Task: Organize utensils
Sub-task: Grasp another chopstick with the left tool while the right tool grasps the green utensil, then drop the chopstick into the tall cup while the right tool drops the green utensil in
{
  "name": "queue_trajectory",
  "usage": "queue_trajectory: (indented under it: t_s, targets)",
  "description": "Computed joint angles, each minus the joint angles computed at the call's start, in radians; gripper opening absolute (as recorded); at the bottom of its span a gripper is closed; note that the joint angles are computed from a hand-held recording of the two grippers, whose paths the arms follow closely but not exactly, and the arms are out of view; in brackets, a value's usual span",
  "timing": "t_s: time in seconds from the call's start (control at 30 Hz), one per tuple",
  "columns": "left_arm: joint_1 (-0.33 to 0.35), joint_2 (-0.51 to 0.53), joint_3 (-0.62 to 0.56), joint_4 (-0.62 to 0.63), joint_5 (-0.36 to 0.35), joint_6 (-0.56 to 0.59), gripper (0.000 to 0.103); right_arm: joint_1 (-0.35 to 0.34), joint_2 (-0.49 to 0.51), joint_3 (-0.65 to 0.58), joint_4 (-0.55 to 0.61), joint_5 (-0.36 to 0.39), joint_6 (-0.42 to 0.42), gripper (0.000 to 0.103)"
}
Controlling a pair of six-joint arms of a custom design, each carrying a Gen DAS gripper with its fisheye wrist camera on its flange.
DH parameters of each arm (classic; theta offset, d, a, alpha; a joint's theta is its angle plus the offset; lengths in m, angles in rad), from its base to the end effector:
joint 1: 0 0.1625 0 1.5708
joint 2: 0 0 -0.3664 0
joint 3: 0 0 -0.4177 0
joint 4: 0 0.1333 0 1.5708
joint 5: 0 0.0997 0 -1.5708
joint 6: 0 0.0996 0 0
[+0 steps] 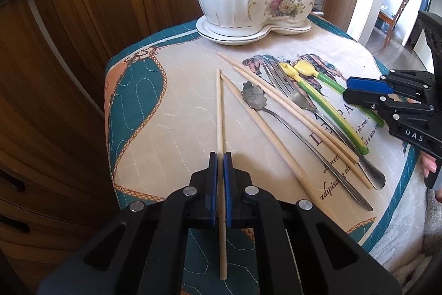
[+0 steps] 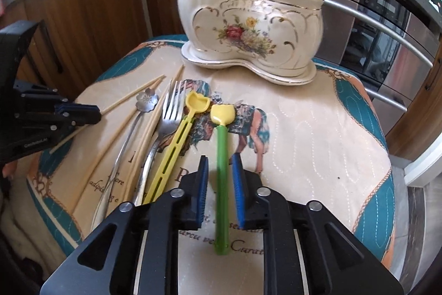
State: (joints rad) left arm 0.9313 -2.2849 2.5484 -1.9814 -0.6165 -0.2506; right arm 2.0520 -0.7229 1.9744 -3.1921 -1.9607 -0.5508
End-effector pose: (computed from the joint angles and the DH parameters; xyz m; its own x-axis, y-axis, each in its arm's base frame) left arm 0.0108 -0.3450 0.2882 -0.6650 0.0445 -0.7455 0.4392 0.8307 -0.3421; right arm 0.3309 -0.4275 -0.0416 -0.5270 -0.6936 0.4912 -0.8301 0.5440 -0.1225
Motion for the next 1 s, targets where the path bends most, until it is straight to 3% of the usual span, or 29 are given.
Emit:
queue_trajectory:
  t_s: [0.1, 0.17, 0.27, 0.4, 0.47, 0.53, 0.57, 0.8, 1.0]
  targets:
    - [0.005, 0.015, -0.008, -0.001, 0.001, 0.001, 0.005, 0.010, 0.032, -0.022, -0.018, -0.032, -0.004, 0.019]
    - [0.009, 0.028, -0.014, -0.004, -0.001, 0.001, 0.006, 0.004, 0.037, -0.024, -0.026, -0.019, 0.006, 0.019]
    - [0.006, 0.037, -0.023, 0.020, -0.001, -0.007, 0.008, -0.006, 0.028, -0.021, -0.006, 0.017, 0.027, 0.010]
    - [0.018, 0.052, -0.029, -0.007, 0.001, 0.018, 0.024, -0.007, 0.031, -0.016, -0.037, 0.025, 0.033, 0.010]
    - [0.033, 0.044, -0.025, -0.052, -0.021, 0.046, 0.023, -0.007, 0.028, -0.008, -0.059, 0.035, 0.029, 0.010]
    - [0.023, 0.031, -0.006, -0.066, 0.002, 0.069, 0.006, -0.011, 0.018, 0.003, -0.077, 0.058, 0.029, 0.010]
    - [0.021, 0.029, -0.002, -0.071, 0.008, 0.074, 0.004, -0.013, 0.012, 0.008, -0.085, 0.071, 0.031, 0.010]
    - [0.027, -0.016, -0.002, -0.112, -0.010, 0.104, 0.004, -0.016, -0.003, 0.029, -0.139, 0.106, 0.023, 0.010]
    - [-0.054, -0.148, 0.013, -0.195, -0.034, 0.185, 0.004, -0.017, -0.032, 0.075, -0.290, 0.208, 0.025, 0.010]
